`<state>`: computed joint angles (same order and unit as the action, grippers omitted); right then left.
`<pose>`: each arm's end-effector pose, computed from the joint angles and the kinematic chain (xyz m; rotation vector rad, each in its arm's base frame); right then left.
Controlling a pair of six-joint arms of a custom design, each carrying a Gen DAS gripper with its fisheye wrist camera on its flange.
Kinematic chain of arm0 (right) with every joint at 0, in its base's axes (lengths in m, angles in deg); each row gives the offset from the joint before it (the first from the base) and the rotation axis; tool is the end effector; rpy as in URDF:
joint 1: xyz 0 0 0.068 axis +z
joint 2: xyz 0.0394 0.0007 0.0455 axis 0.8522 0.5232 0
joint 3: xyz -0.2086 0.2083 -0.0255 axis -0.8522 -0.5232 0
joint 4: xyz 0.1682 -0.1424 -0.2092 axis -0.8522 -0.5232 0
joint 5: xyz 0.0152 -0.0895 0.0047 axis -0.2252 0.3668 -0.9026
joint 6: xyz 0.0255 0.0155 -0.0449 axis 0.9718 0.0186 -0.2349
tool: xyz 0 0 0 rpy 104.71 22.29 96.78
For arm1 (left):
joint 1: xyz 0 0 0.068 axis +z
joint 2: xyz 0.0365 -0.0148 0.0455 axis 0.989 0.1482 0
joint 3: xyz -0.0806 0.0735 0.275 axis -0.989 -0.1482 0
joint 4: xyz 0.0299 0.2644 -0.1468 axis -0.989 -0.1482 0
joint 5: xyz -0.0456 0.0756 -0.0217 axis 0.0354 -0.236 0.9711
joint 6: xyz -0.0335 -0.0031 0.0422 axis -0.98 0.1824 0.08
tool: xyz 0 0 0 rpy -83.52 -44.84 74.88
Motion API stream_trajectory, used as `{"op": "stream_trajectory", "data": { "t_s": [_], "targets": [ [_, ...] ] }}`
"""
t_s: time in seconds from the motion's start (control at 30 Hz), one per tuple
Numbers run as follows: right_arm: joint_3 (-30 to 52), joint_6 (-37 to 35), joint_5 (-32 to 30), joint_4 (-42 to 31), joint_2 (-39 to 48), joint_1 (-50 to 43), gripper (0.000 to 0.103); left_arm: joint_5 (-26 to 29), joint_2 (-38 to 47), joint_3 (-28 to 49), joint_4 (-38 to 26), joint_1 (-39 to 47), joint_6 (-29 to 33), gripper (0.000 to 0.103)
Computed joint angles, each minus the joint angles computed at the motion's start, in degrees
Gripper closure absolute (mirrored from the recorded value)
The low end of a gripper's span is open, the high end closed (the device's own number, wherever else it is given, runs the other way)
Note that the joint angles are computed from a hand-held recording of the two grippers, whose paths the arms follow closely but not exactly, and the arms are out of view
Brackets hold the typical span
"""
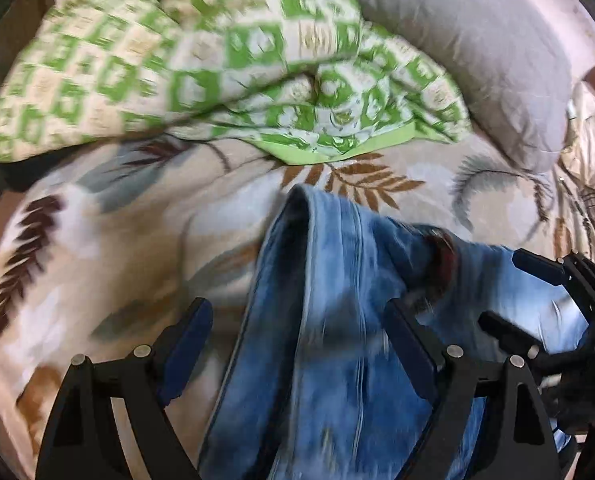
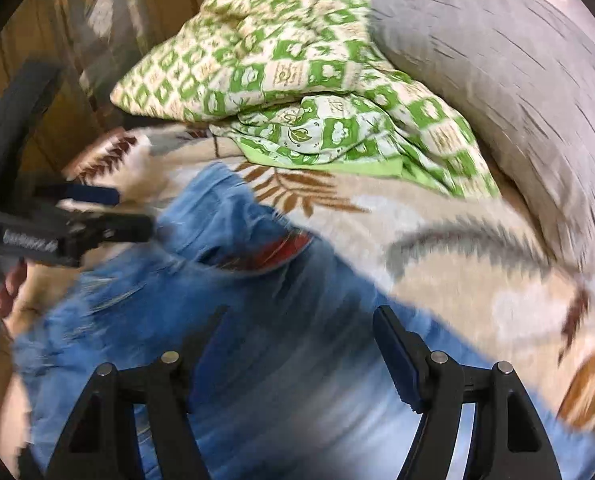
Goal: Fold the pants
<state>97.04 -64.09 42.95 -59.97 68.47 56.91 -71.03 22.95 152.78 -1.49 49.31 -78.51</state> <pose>0.2345 0.0024 0.1963 -0.4709 2.4843 0.1718 0.3153 -0.1979 0.1966 0.2756 2.7282 -0.2513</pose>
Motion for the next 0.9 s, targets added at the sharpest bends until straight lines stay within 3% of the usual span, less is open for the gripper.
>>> {"op": "stream_trajectory", "data": {
  "t_s": [0.1,0.23,0.27,0.3,0.33,0.37,0.4,0.53,0.63,0.67,0.7,0.73,0.77,0.8,0.9],
  "targets": [
    [2.8,-4.5,4.6,6.5,10.8,2.1,0.029,1.1,7.4,4.7,-0.5,0.3,0.6,0.015],
    [7.8,-9.5,0.7,7.2,21.4,0.4,0.029,0.0,9.1,3.6,3.9,0.1,2.1,0.016],
    [8.8,-10.0,-1.3,6.6,22.7,-0.6,0.029,0.0,8.8,3.0,4.9,0.2,2.6,0.029],
    [10.5,-10.5,-3.8,4.8,24.4,-1.9,0.030,-0.1,8.7,2.8,5.1,0.2,3.5,0.049],
    [11.3,-10.6,-5.2,3.7,25.4,-2.6,0.036,0.7,8.1,2.5,5.4,0.5,4.5,0.054],
    [12.2,-10.9,-7.7,2.3,26.4,-3.6,0.047,2.6,7.7,2.3,5.5,1.0,4.9,0.074],
    [11.9,-11.1,-8.9,2.8,26.1,-3.8,0.059,4.2,7.0,2.0,5.7,1.5,5.0,0.083],
    [10.9,-8.8,-8.8,6.4,23.8,-0.9,0.082,0.7,2.2,-0.8,8.6,3.3,1.1,0.086],
    [10.8,-5.3,-5.2,9.4,23.2,3.1,0.084,1.1,5.3,0.5,6.0,4.6,2.4,0.083],
    [11.0,-4.8,-2.0,10.0,24.0,4.9,0.083,0.1,6.0,0.3,6.0,4.2,2.5,0.070],
    [11.1,-4.4,0.1,10.4,24.7,6.1,0.076,-1.0,5.8,-0.6,6.9,3.8,1.9,0.051],
    [10.5,-3.7,1.2,11.4,24.0,6.4,0.072,-1.9,5.0,-1.2,6.9,3.6,1.2,0.041],
    [10.3,-2.8,2.1,10.7,22.8,5.9,0.056,-3.2,3.8,-1.9,7.2,3.2,0.2,0.028],
    [10.6,-2.3,2.3,8.6,21.5,4.8,0.031,-5.2,1.1,-3.5,7.7,2.5,-0.5,0.022],
    [9.9,-4.1,-4.6,2.7,14.4,-3.4,0.027,-6.9,-5.7,-5.1,5.8,-0.3,0.4,0.014]
  ]
}}
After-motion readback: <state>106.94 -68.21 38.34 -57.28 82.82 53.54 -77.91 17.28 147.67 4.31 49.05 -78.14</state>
